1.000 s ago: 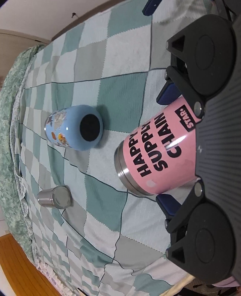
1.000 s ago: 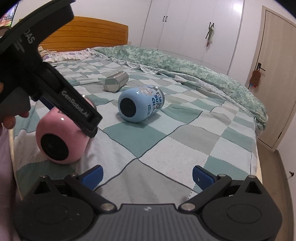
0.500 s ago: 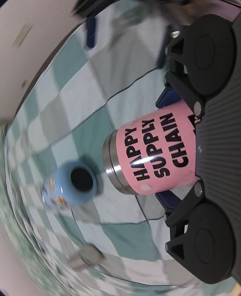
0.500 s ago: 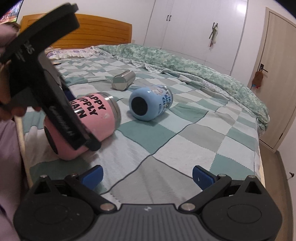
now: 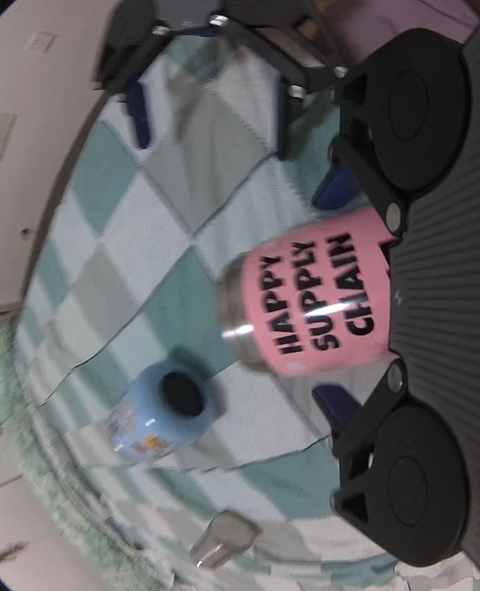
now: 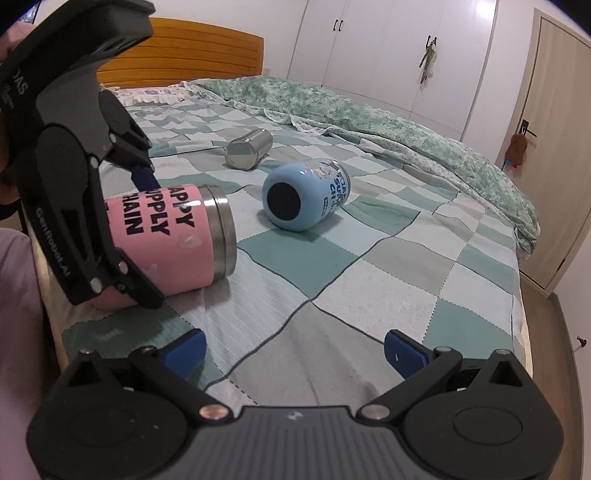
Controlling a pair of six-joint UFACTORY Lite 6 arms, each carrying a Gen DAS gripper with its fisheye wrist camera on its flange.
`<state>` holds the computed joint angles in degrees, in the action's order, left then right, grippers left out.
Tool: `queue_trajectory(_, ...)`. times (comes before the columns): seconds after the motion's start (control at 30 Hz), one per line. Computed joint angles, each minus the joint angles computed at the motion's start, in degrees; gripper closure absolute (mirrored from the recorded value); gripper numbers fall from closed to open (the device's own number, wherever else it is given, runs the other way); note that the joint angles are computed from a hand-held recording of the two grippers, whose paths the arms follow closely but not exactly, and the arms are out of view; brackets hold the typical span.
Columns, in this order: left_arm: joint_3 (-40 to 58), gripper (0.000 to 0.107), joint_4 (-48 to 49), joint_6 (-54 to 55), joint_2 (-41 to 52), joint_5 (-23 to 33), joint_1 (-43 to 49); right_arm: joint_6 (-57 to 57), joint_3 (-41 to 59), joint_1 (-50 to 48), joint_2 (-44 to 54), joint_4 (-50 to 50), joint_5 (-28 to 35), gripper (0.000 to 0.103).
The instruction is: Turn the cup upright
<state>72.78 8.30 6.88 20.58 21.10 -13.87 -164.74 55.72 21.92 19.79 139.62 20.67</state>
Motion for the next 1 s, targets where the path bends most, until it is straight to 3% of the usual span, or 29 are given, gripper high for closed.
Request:
queue_trajectory(0.1,3.2,0.004,-4.9,1.1,1.1,1.3,0.5,0.1,0.1,0.2,0.0,0.2,-0.3,0.0)
queue_trajectory(0.23,15.1,0.004,2.7,-12.0,10.5,9.3,-0.2,-0.4,0.1,0.4,-0.2,1.2,-0.8,0.0)
queue_trajectory(0.3,19.4,0.004,1.0,-11.9,13.9,11.8,0.5,-0.6,0.0,0.6,-0.4,1.6,-1.1,0.0)
queue_trajectory(0.37,23.4,0.009,-0.4,-11.1,17.0,14.2,0.9,-0.5,0.0,0.7,-0.4,1.6,-1.2,0.0)
queue_trajectory(0.4,25.2,0.019,-1.9,-9.5,18.4,15.7,0.9,-0.5,0.0,0.8,-0.5,1.6,-1.4,0.0)
queue_trajectory(0.47,27.0,0.022,-2.3,-9.2,19.7,17.6,0.5,-0.8,0.1,1.1,-0.5,2.1,-1.7,0.0)
queue_trajectory(0.53,25.9,0.022,-0.8,-10.5,19.1,16.7,-0.1,-1.1,-0.1,1.2,-0.7,2.4,-1.8,0.0)
queue_trajectory(0.7,15.5,0.022,2.0,-16.0,12.5,8.6,-0.4,-3.3,-2.5,1.4,-2.6,6.1,-1.1,0.0)
queue_trajectory(1.0,-3.7,0.023,-3.6,-10.7,-3.6,-6.3,1.2,-9.6,-11.6,1.7,-8.7,18.8,3.2,0.0)
